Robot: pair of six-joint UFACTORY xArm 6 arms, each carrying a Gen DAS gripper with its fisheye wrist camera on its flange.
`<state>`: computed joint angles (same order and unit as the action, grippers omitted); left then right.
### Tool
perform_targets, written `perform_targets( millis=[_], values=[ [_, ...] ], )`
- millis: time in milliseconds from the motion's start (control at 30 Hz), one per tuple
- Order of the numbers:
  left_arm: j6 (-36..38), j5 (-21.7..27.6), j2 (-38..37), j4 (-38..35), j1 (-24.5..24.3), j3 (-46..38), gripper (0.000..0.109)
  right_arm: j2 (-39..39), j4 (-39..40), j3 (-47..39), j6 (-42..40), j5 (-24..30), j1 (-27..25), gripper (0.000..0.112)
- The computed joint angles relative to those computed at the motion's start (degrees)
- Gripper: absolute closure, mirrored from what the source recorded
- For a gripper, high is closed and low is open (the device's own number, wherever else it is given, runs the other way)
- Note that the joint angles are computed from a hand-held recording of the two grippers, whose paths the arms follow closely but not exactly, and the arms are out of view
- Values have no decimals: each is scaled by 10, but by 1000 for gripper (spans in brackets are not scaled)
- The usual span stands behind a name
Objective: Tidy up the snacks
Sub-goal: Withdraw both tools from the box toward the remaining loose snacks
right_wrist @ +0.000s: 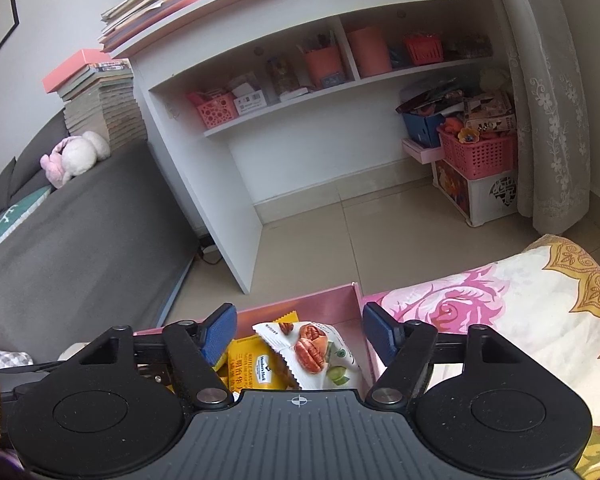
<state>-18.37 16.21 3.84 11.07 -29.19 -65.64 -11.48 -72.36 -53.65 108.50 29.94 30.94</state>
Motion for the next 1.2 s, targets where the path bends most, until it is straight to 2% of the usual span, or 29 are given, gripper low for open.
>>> perform_targets(
  millis=[233, 367, 700, 833, 967, 1200],
  values=[
    [11, 2, -21, 0, -5, 14, 33, -17, 32, -4, -38, 33, 22, 35],
    [31, 1, -46, -25, -5, 35, 27, -32, 51, -1, -59, 56, 43, 32],
    [21, -2, -130, -16, -3, 109, 12, -63, 94, 0, -104, 137, 116, 18],
    [25, 0, -165, -11, -3, 141, 10, -67, 111, -9, -123, 173, 147, 15],
    [54, 1, -202, -41, 0, 175, 8, -62, 135, -24, -146, 217, 182, 13],
    [68, 7, -257, -49, 9, 227, 6, -55, 162, -33, -160, 263, 226, 12]
  ],
)
